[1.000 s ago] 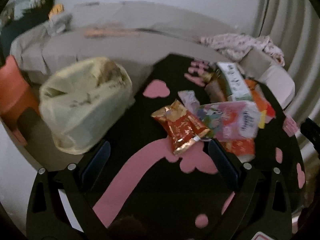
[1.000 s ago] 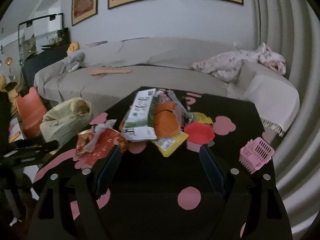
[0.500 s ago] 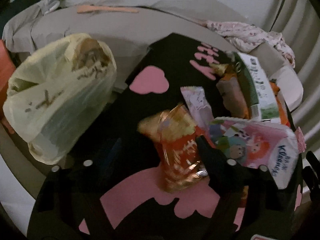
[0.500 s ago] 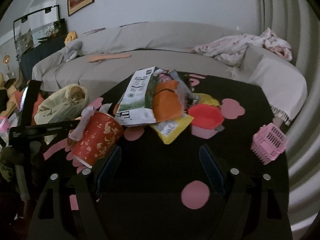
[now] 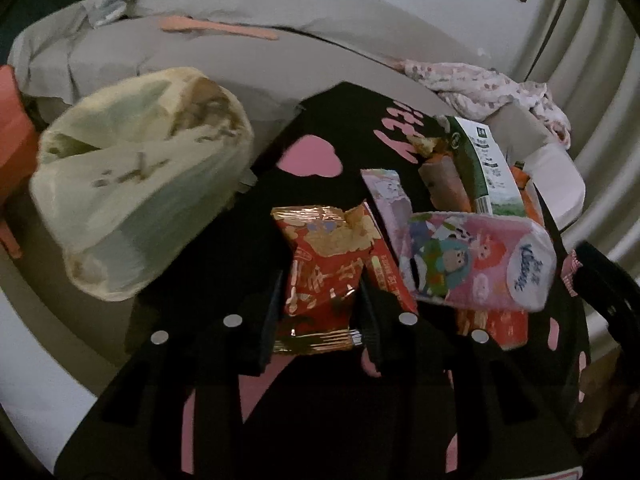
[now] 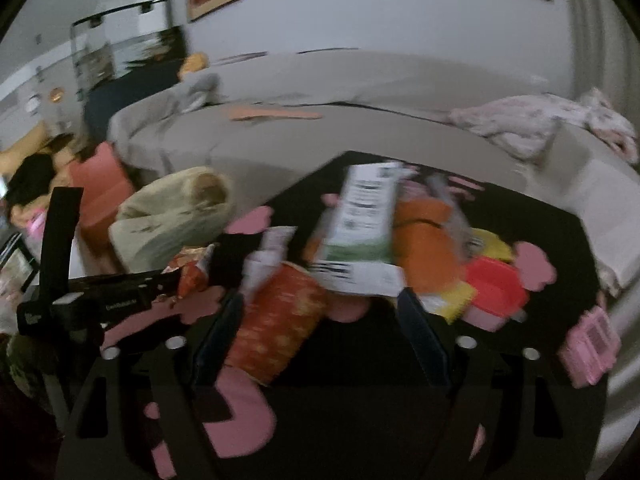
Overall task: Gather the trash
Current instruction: 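Grasp the red snack wrapper with the left tool while the right tool reaches toward the red paper cup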
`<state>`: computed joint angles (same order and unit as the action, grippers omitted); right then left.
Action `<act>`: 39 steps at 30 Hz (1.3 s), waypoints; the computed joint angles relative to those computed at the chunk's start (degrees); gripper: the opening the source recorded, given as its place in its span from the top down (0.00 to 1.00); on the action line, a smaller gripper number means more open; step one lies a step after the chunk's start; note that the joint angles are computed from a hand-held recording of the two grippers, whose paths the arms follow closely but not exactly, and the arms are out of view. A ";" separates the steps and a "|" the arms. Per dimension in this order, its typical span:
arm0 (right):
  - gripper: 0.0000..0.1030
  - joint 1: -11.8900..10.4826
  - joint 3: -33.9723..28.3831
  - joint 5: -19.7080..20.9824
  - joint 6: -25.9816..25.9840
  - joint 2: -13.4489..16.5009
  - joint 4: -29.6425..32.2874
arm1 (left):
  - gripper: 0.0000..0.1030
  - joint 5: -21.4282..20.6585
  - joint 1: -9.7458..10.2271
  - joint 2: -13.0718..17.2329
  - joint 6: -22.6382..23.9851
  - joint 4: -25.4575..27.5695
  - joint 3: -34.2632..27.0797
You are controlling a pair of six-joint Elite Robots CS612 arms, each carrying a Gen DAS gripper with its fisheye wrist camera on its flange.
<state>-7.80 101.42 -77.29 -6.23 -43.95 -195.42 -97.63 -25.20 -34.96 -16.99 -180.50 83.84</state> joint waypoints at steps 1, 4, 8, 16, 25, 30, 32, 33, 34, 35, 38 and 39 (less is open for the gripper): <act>0.45 0.31 -0.56 0.36 -0.43 0.19 0.84 | 0.67 0.50 0.08 -0.50 0.04 -0.93 0.99; 0.46 1.48 -2.58 -0.69 -0.87 1.28 2.31 | 0.67 1.09 0.35 -1.19 -0.63 -2.50 2.47; 0.52 2.41 -5.07 -1.30 -0.91 2.46 4.90 | 0.67 1.03 0.71 -1.85 -1.70 -3.67 3.82; 0.82 1.87 -5.42 0.34 -2.06 2.44 6.64 | 0.67 0.35 1.03 -1.99 -2.90 -3.81 4.52; 0.86 -0.37 -2.27 1.71 -0.01 0.65 2.98 | 0.67 0.72 0.75 -2.31 -2.13 -4.75 5.12; 0.86 -1.73 -0.27 0.45 1.77 -1.00 -1.94 | 0.67 0.71 0.66 -2.56 -1.49 -6.35 5.48; 0.86 -1.98 0.20 -0.41 1.77 -1.44 -3.52 | 0.67 0.81 0.54 -2.65 -1.28 -6.66 5.53; 0.86 -2.10 0.41 -0.94 1.63 -1.65 -4.31 | 0.67 0.79 0.54 -2.66 -1.25 -6.59 5.47; 0.86 -2.27 0.55 -1.27 1.64 -1.79 -4.92 | 0.67 0.86 0.53 -2.68 -1.28 -6.44 5.46; 0.86 -2.44 0.73 -1.47 1.80 -1.94 -5.45 | 0.67 0.83 0.58 -2.68 -1.25 -6.26 5.40; 0.86 -2.96 1.16 -1.59 2.69 -2.26 -6.42 | 0.67 0.88 0.54 -2.77 -1.18 -5.79 5.35; 0.86 -3.07 1.21 -1.79 2.91 -2.31 -6.63 | 0.67 0.94 0.52 -2.80 -1.09 -5.75 5.36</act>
<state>-10.87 102.63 -79.08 -3.32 -46.25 -202.05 -96.69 -24.68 -37.75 -18.08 -186.25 89.20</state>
